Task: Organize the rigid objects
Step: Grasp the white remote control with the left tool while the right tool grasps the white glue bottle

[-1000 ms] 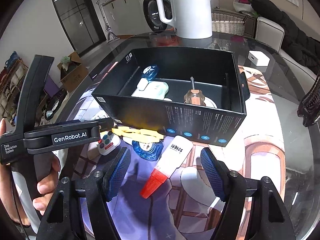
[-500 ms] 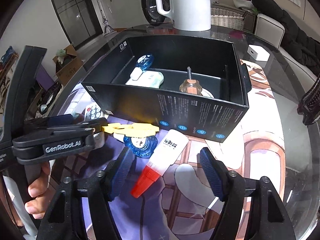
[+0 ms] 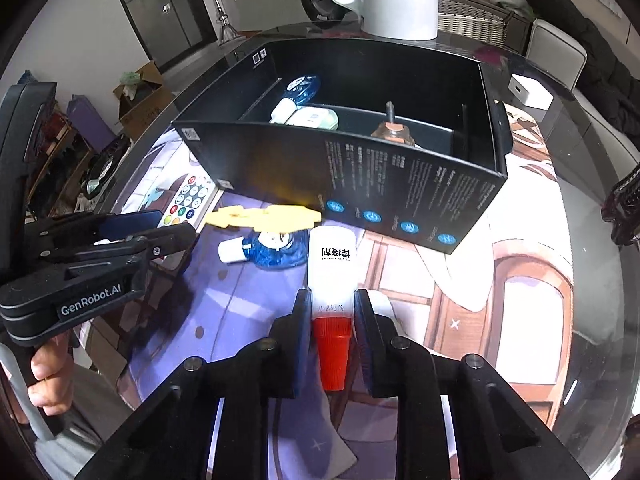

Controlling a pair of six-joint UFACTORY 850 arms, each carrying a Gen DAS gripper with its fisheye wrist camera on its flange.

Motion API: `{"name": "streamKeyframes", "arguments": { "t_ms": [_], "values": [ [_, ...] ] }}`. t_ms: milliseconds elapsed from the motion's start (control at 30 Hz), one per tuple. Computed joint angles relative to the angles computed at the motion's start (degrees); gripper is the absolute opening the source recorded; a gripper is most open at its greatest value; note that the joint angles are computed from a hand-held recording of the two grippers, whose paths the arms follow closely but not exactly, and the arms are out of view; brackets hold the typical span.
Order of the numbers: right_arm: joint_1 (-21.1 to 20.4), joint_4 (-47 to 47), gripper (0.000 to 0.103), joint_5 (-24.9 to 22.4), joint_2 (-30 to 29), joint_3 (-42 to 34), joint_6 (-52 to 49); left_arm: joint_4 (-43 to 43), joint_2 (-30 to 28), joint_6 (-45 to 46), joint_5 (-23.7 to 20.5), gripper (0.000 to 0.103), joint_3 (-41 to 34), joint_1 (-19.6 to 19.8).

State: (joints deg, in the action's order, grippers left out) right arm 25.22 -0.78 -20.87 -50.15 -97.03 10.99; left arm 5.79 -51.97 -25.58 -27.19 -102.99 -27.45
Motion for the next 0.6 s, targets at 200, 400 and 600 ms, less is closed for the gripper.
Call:
{"name": "streamKeyframes", "arguments": {
  "t_ms": [200, 400, 600],
  "values": [
    [0.1, 1.0, 0.021, -1.0, 1.7, 2.4, -2.0, -2.1, 2.9, 5.1, 1.8, 0.039, 4.8, -1.0],
    [0.8, -3.2, 0.036, -0.6, 0.8, 1.3, 1.3, -3.3, 3.0, 6.9, 2.3, 0.052, 5.0, -1.1],
    [1.2, -5.7, 0.034, -0.7, 0.3, 0.7, 2.3, 1.2, 2.1, 3.6, 1.2, 0.041, 3.6, -1.5]
  ]
}}
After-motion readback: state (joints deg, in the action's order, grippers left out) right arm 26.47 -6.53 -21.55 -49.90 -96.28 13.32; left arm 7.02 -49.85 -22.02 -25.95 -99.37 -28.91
